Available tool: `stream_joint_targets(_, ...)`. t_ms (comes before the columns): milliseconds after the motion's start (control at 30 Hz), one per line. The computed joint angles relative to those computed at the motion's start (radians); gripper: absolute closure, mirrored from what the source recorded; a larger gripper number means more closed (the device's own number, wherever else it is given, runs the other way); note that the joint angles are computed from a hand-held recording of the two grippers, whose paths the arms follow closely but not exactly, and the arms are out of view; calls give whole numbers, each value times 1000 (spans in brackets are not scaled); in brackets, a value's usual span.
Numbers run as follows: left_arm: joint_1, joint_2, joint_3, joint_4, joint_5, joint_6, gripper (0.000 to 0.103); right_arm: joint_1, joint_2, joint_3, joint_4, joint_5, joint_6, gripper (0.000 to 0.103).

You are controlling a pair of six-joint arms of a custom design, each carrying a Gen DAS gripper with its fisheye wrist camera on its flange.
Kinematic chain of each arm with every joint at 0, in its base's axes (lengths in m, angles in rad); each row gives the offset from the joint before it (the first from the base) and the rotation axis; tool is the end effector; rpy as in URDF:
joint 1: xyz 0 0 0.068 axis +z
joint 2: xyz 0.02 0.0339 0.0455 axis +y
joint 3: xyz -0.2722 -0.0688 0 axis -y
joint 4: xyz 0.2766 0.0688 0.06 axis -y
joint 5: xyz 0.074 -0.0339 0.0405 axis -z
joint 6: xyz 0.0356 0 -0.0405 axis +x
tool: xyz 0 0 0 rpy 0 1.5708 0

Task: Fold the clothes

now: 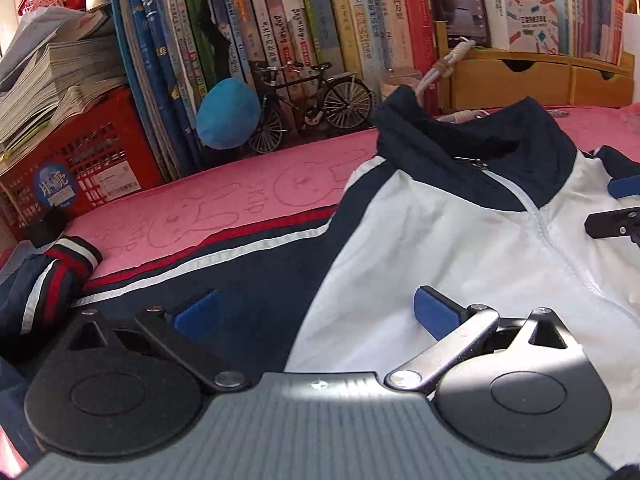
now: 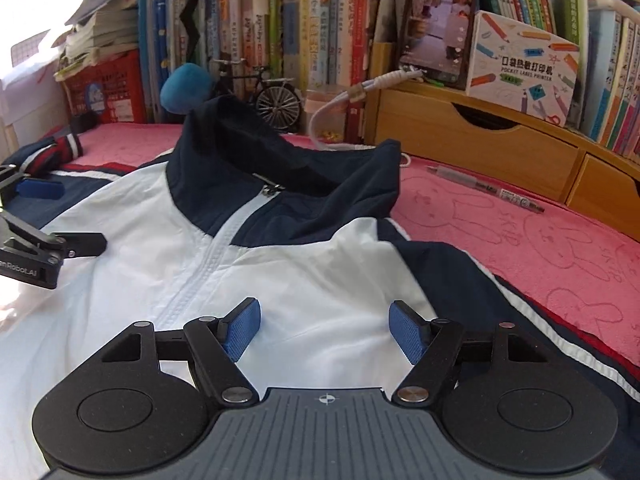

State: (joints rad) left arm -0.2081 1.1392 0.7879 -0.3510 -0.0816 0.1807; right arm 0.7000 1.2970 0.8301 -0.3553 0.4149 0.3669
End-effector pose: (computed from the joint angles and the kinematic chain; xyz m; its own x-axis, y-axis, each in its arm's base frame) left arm 0.2648 -0.0530 0.2512 -0.5957 0.3089 -0.7415 0.2563 0.9480 0.1890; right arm 0.2333 0.1777 0.2266 -0.6593 -0.1261 -0.7413 -0.1534 0.9877 -0.0315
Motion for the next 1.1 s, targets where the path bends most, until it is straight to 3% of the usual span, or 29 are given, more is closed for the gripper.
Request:
stream_joint_targets(67, 41, 50, 8, 67, -10, -3, 0, -77, 52, 17, 38, 45, -8, 28)
stream_joint_targets(167, 60, 121, 45, 105, -31, -13, 0, -173, 104, 30, 67, 90, 30, 0)
stream_joint_targets(200, 45, 134, 47, 126, -79, -8, 0, -209, 105, 36, 55, 56, 72, 2)
stream_joint_targets(233, 30, 148, 49, 148, -124, -2, 0, -232, 95, 37, 37, 34, 115, 4)
stream_joint_targets(300, 12, 168, 55, 174, -166, 6, 0, -229, 41, 5, 39, 41, 132, 19)
stream_joint_targets(367, 10, 160, 57, 161, -176, -7, 0, -205, -48, -48, 51, 28, 107, 21)
stream_joint_targets(433, -5, 100, 28, 153, -189, -29, 5, -165, -151, -99, 51, -11, 66, 32)
stream_joint_targets(500, 8, -59, -54, 164, -67, -18, 7, -112, -227, -121, 17, -51, 29, 52)
stream_joint_targets(600, 6, -204, -88, 105, 106, 28, 1, -43, -241, -107, -19, -110, -3, 67)
stream_joint_targets(700, -99, -127, -41, 82, 1, 60, 2, -12, -126, -37, -21, -178, 0, 74)
stream_joint_targets(833, -187, 87, 38, 138, -232, 71, 4, -28, 54, 75, -13, -139, 3, 81)
stream_joint_targets(933, -160, 216, 90, 188, -259, 66, 3, -103, 124, 118, 16, -147, -5, 92)
stream_joint_targets(1000, -134, 266, 97, 253, -250, 52, 0, -142, 148, 126, 44, -170, -12, 93)
stream_joint_targets(1100, -110, 334, 153, 258, -238, 31, 0, -174, 155, 97, 118, -191, -45, 93)
